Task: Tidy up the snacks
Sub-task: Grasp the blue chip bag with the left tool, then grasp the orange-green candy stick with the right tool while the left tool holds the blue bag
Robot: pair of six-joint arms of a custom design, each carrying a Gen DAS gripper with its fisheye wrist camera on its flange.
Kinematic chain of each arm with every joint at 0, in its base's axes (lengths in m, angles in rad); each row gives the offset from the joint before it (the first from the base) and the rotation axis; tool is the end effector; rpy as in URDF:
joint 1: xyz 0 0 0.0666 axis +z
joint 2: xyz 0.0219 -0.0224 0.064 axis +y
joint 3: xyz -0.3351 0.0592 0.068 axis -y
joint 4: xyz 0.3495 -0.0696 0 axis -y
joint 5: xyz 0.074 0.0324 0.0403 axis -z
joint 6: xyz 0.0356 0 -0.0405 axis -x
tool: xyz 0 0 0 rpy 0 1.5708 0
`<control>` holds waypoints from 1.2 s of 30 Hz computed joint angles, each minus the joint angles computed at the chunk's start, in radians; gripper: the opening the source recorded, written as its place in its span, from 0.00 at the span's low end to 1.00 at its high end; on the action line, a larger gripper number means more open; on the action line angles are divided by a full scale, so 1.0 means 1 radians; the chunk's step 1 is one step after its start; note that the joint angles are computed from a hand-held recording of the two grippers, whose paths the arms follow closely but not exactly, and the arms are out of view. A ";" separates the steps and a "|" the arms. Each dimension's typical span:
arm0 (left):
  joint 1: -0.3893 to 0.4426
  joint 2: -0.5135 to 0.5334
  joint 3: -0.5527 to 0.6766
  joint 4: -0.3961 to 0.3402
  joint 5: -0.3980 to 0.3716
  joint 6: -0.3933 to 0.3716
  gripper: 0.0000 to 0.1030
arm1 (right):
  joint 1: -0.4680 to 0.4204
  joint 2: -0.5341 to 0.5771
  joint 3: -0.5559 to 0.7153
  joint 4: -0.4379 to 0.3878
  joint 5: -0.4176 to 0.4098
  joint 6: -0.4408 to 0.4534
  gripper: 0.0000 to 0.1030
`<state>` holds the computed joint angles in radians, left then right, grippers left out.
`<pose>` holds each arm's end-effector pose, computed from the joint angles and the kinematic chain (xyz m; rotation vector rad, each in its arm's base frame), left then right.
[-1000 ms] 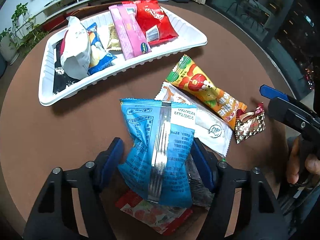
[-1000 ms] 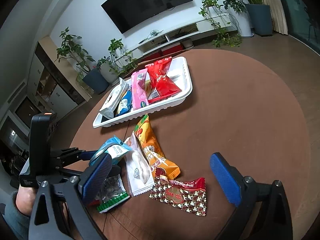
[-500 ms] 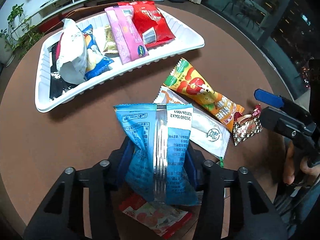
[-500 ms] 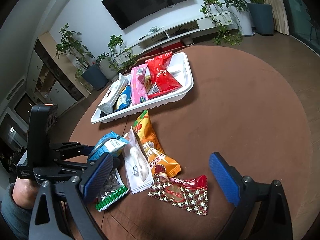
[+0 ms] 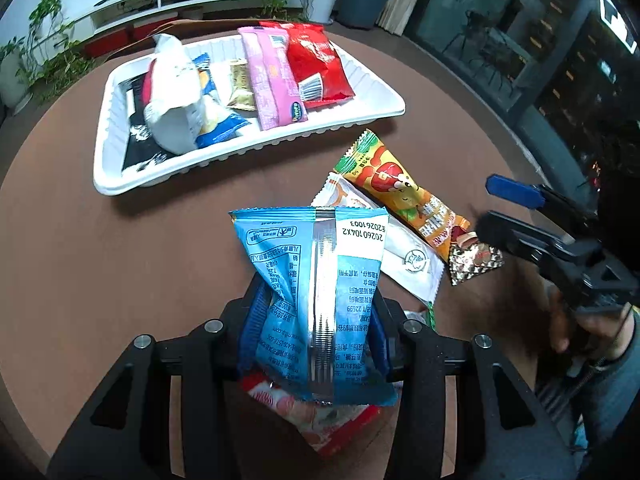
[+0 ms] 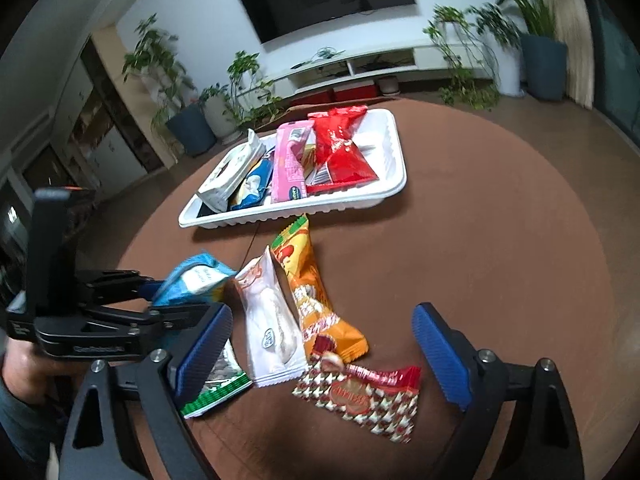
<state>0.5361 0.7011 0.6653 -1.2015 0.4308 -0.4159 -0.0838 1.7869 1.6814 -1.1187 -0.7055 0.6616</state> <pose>0.1742 0.0858 0.2857 -0.0614 2.6366 -0.3093 0.5419 -0.0228 0.3114 -0.8616 2.3366 0.6937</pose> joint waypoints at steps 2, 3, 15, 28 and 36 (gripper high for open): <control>0.045 -0.025 -0.007 -0.029 0.030 -0.025 0.41 | 0.014 0.018 0.026 -0.022 0.039 0.022 0.89; 0.084 -0.034 -0.011 -0.047 0.056 -0.046 0.41 | 0.026 0.035 0.048 -0.048 0.065 0.039 0.85; 0.426 -0.041 -0.034 -0.209 0.216 -0.290 0.40 | 0.106 0.130 0.173 -0.149 0.191 0.108 0.57; 0.480 -0.013 -0.041 -0.230 0.258 -0.328 0.40 | 0.120 0.139 0.197 -0.174 0.274 0.101 0.15; 0.525 0.026 -0.010 -0.267 0.311 -0.359 0.40 | 0.046 0.196 0.309 -0.301 0.042 -0.013 0.15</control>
<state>1.0607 0.7267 0.6548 -1.4687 0.7419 -0.7754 -0.0379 1.9824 1.9908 -1.4199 -0.6633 0.6487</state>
